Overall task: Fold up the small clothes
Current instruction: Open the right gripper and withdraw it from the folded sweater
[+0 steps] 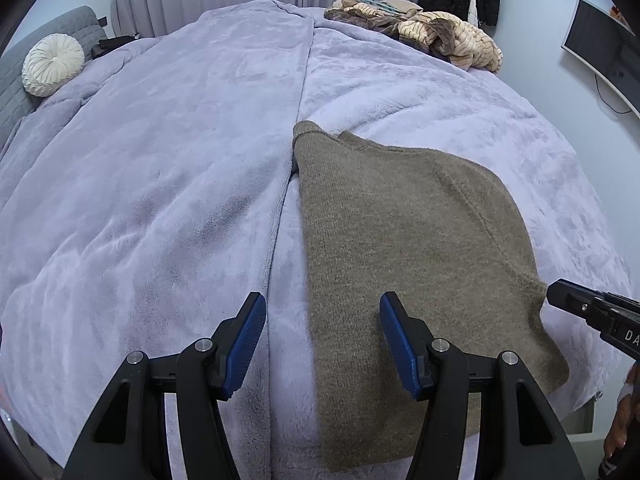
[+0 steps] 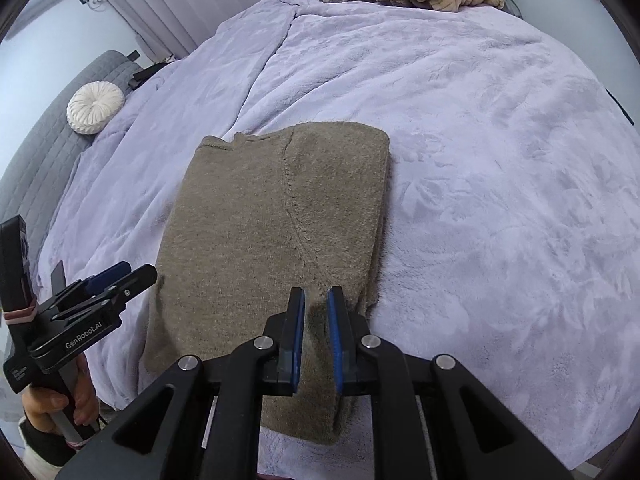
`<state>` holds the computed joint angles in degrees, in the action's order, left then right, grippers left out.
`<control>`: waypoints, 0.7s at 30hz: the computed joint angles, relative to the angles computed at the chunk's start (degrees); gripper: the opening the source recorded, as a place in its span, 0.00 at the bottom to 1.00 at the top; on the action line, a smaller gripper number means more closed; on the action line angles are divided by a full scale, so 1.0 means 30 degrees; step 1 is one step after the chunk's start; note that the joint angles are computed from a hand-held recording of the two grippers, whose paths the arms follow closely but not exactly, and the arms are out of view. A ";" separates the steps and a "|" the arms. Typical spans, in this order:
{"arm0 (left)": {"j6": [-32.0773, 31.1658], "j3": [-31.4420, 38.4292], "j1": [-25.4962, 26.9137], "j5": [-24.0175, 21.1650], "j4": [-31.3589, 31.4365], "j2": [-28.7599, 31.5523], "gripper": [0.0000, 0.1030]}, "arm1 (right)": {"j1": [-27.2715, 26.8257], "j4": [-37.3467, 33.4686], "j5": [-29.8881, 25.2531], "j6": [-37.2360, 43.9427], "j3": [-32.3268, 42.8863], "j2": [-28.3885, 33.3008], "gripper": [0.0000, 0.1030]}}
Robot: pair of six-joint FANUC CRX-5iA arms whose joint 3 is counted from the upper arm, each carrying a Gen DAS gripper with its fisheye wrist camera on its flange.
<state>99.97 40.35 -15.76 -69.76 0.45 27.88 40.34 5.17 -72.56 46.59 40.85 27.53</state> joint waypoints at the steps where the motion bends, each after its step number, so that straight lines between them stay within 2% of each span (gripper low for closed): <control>1: 0.0031 0.0187 -0.0023 -0.0032 -0.0037 0.0068 0.59 | 0.0095 0.0302 -0.0468 0.0038 0.0608 0.0384 0.14; 2: 0.0047 0.0354 -0.0068 -0.0060 -0.0105 0.0119 0.59 | 0.0145 0.0463 -0.0843 0.0052 0.1160 0.0721 0.17; 4: 0.0067 0.0703 -0.0160 -0.0182 -0.0267 0.0243 0.59 | 0.0170 0.0500 -0.1938 0.0193 0.2609 0.1579 0.35; 5: 0.0088 0.0890 -0.0197 -0.0304 -0.0326 0.0328 0.59 | 0.0206 0.0547 -0.2503 0.0286 0.3290 0.1995 0.52; 6: 0.0137 0.1066 -0.0224 -0.0447 -0.0365 0.0417 0.59 | 0.0260 0.0699 -0.3032 0.0420 0.3930 0.2412 0.60; 8: 0.0322 0.1338 -0.0262 -0.0724 -0.0452 0.0549 0.59 | 0.0473 0.1231 -0.3808 0.0685 0.4980 0.3092 0.60; 11: 0.0478 0.1634 -0.0350 -0.1059 -0.0749 0.0666 0.59 | 0.0700 0.1832 -0.4716 0.0741 0.6207 0.3876 0.72; 12: 0.0498 0.1753 -0.0380 -0.1191 -0.0865 0.0723 0.67 | 0.0791 0.2086 -0.4897 0.0737 0.6466 0.4046 0.77; 13: 0.0556 0.1735 -0.0404 -0.1190 -0.0977 0.0696 0.89 | 0.0871 0.2301 -0.4988 0.0752 0.6622 0.4147 0.77; 14: 0.0736 0.1469 -0.0453 -0.0900 -0.1208 0.0493 0.95 | 0.0961 0.2547 -0.5141 0.0777 0.6839 0.4285 0.78; 16: 0.1095 0.1197 -0.0583 -0.0594 -0.1711 0.0215 0.97 | 0.1039 0.2749 -0.5398 0.0729 0.7225 0.4491 0.81; 18: 0.1067 0.1208 -0.0513 -0.0680 -0.1463 0.0249 0.97 | 0.1022 0.2714 -0.5398 0.0525 0.7287 0.4505 0.88; 21: 0.1362 0.1188 -0.0433 -0.0769 -0.1328 0.0265 0.97 | 0.0954 0.2558 -0.5547 0.0205 0.7431 0.4571 0.92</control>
